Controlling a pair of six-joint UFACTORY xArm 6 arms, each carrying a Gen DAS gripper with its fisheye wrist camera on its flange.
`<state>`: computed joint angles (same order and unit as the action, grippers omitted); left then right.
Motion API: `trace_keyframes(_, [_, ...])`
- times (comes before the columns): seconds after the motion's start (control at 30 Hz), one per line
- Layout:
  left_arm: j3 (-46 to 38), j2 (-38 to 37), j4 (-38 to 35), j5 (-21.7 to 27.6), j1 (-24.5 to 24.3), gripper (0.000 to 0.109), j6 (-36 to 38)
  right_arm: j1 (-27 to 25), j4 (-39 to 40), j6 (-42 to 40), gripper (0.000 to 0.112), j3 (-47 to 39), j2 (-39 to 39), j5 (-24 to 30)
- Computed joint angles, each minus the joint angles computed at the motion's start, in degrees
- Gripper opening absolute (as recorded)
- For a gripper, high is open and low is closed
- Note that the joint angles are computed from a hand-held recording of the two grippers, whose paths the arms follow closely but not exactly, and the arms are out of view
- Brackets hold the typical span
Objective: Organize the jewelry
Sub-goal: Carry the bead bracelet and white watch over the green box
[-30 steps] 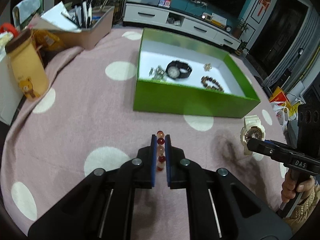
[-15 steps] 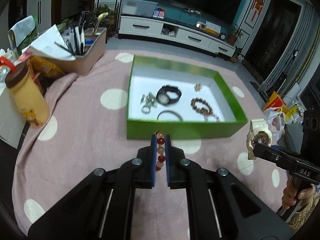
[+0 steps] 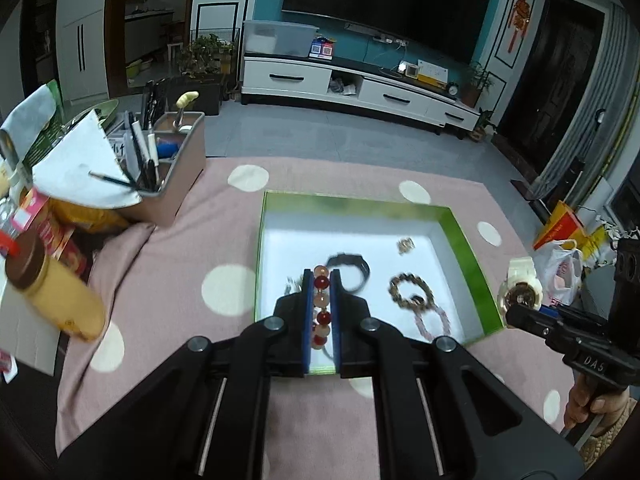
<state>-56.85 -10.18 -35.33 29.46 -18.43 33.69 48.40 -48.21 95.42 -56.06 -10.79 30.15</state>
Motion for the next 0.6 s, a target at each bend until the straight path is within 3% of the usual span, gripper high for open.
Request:
trace_keyframes(0.17, [-7.8,9.2,6.3,-2.1,-1.4,0.007,-5.7,-3.4,9.1,-10.4,0.018,-1.6,3.1,2.1])
trace_keyframes(0.27, [-12.7,14.4,8.9,-0.8,-1.5,0.007,-9.2,-5.0,12.0,-13.8,0.018,-2.7,4.9,3.0])
trace_keyframes(0.6, [-20.9,24.1,19.2,0.0,-2.7,0.007,-17.2,-7.9,21.7,-30.0,0.018,-13.0,14.4,11.7])
